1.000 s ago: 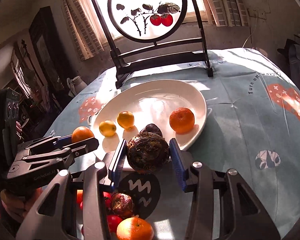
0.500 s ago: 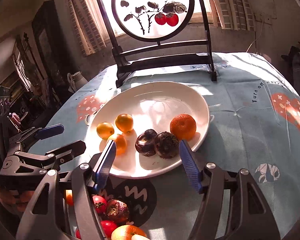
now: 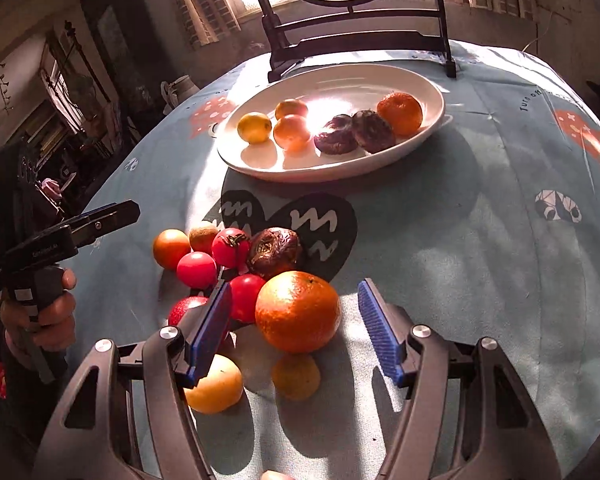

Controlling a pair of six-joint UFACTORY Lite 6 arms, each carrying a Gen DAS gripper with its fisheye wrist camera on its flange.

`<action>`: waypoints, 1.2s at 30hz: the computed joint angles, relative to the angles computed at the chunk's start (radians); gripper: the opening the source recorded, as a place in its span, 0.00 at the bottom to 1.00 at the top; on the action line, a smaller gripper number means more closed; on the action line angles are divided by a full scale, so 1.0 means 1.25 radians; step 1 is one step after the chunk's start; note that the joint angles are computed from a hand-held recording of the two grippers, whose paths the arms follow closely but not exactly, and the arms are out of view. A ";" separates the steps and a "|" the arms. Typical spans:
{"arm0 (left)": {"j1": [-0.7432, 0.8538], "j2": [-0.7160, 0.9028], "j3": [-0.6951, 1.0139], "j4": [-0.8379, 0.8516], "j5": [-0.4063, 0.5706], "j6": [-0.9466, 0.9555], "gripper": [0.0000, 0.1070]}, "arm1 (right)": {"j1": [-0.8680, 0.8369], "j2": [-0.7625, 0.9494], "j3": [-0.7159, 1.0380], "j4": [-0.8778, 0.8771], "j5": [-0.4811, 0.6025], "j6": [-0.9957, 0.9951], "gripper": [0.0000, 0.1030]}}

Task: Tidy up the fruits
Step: 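Grasp a large mandarin with the right tool while the left tool grasps an orange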

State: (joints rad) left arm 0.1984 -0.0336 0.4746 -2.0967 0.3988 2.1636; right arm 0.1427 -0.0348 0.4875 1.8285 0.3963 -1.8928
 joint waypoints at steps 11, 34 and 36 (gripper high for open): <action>-0.008 -0.027 -0.026 0.004 0.016 0.020 0.93 | -0.046 0.063 0.020 -0.085 0.072 0.068 0.53; -0.177 -0.016 -0.046 -0.152 -0.049 0.282 0.50 | -0.172 0.027 0.004 -0.103 0.169 0.111 0.44; -0.180 -0.004 -0.042 -0.181 -0.055 0.318 0.49 | -0.172 0.024 0.002 -0.102 0.169 0.111 0.44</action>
